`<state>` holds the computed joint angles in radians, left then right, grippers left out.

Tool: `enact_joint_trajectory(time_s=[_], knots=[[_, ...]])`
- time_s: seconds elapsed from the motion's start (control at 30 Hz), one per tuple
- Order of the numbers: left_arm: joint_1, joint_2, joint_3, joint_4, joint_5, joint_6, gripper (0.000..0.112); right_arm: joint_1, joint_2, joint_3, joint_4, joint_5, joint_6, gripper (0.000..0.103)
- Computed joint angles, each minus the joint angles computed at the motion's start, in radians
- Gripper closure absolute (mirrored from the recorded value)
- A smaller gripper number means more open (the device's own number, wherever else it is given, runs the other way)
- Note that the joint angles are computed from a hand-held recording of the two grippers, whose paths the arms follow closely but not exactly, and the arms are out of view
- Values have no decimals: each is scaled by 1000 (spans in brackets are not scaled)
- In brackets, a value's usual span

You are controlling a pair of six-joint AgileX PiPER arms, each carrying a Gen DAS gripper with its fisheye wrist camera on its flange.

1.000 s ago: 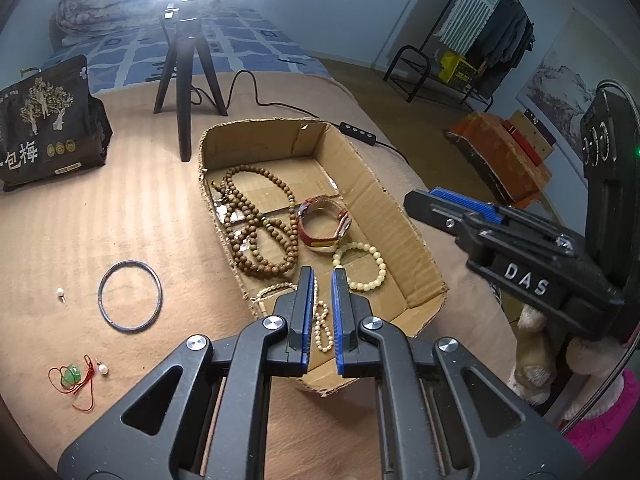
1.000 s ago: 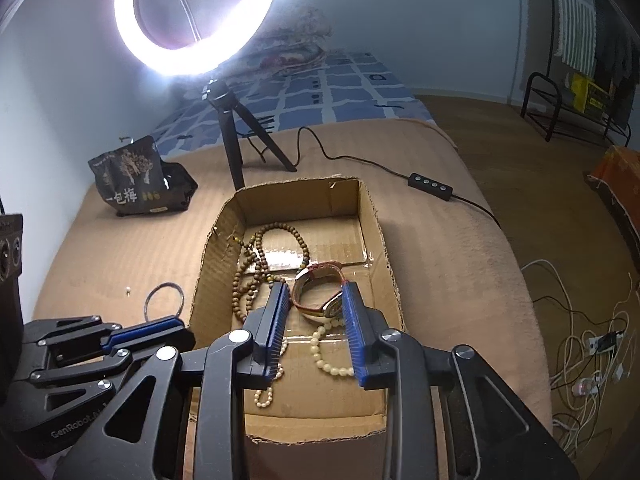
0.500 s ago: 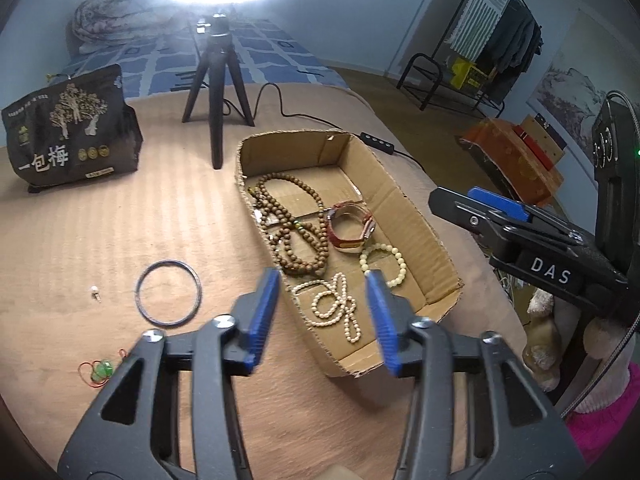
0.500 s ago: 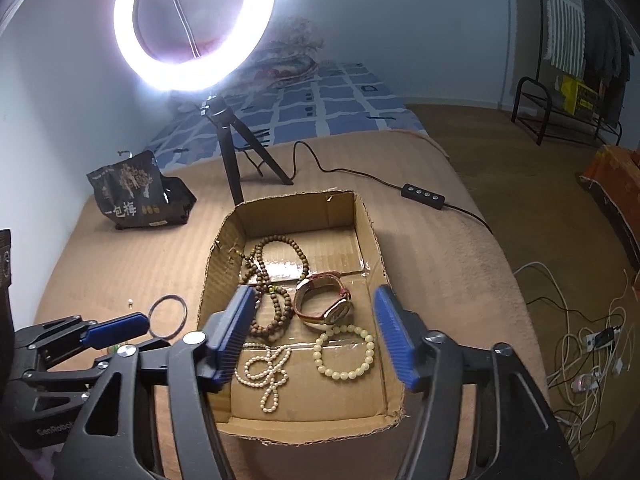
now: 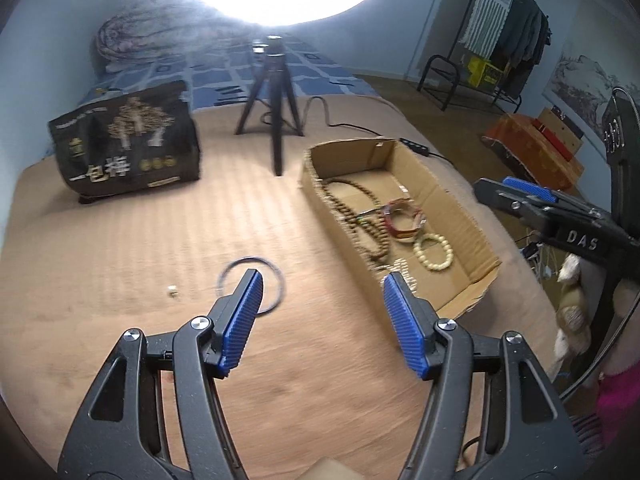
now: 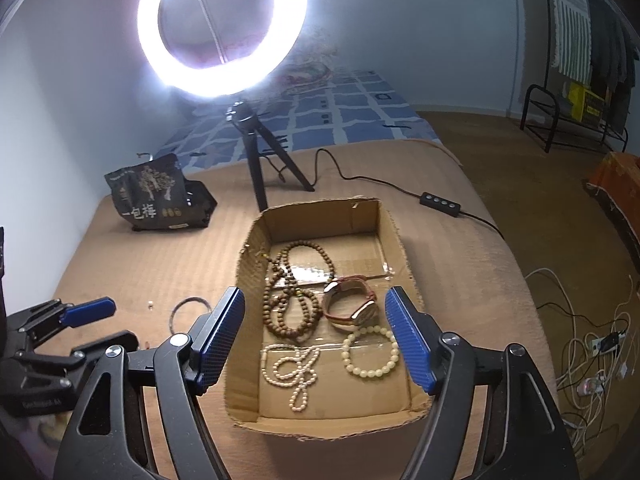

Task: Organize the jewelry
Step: 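Withdraw both open tools from the box toward the black bangle and pendant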

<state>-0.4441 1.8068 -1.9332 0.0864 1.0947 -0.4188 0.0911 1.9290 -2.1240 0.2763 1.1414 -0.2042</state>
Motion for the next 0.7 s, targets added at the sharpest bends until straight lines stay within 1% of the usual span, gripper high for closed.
enact_joint_trajectory(time_s=[0.2, 0.37, 0.5, 0.7], knots=[[90, -127, 176, -9, -50, 44, 48, 31, -19, 23, 26, -9, -7, 31], [192, -209, 302, -65, -93, 78, 48, 71, -9, 16, 22, -8, 6, 31], [261, -254, 384, -121, -122, 125, 48, 109, 2, 15, 17, -7, 23, 31], [316, -293, 489, -195, -162, 216, 48, 184, 44, -25, -8, 4, 39, 31]])
